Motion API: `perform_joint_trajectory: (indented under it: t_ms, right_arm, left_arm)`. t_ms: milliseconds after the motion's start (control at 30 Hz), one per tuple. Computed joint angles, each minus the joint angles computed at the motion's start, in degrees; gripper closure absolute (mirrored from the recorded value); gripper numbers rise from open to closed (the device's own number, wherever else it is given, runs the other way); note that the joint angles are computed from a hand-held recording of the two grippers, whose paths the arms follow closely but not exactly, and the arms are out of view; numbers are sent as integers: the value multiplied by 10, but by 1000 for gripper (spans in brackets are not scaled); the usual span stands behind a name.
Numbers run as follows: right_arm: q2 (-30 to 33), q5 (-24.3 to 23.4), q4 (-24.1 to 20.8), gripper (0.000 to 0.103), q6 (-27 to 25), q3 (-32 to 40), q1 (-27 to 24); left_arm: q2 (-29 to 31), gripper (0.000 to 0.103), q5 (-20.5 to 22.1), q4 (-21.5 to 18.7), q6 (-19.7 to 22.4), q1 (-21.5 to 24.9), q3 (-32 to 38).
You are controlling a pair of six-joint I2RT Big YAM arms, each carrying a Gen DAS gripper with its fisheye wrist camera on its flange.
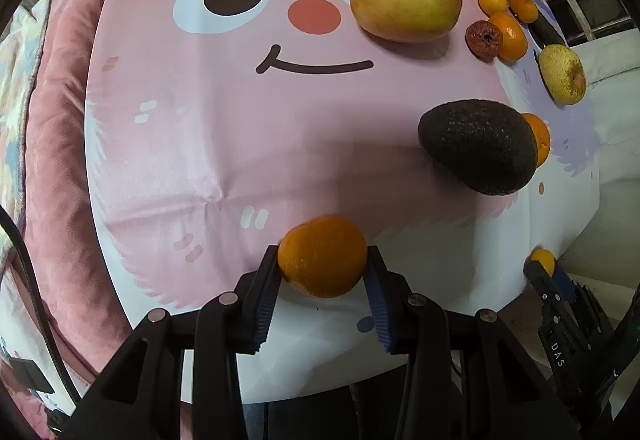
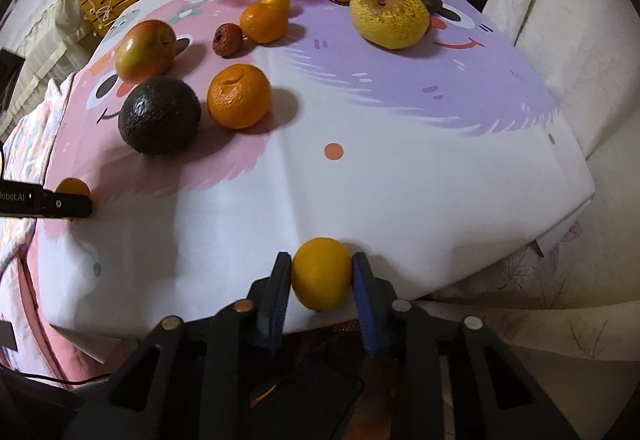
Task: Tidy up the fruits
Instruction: 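Grasp the tangerine at the cloth edge with the left tool while the right tool grasps an orange, then carry both oranges over the pink glass bowl and open both tools to drop them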
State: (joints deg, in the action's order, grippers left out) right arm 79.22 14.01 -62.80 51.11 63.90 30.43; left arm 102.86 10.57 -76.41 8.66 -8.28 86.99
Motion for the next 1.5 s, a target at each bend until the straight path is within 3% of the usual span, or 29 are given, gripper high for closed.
perform_joint_trajectory:
  t_ms: [233,367,600,867,1200,1400,1500]
  right_arm:
    - [0,-31,0,74,5,9,-10]
    - [6,-24,-6,74,-25,34,-14]
    - [19,-16,11,74,-115,93,-34]
    - [51,-40,40,74,-268,181,-89]
    - [106,-118,79,74,-392,284,-174]
    - [141,-175,88,73,-433,321,-217]
    - [166,-193,87,73,-444,339,-233]
  left_arm:
    - [7,64,3,-10,8,11,28]
    - [1,64,8,-9,8,17,46]
    - [-9,64,13,-7,-32,5,101]
    - [-4,64,26,8,-98,-20,189]
    - [64,63,7,8,-168,-74,341]
    - [134,63,-5,-21,-196,-101,446]
    - [185,63,-15,-56,-212,-113,519]
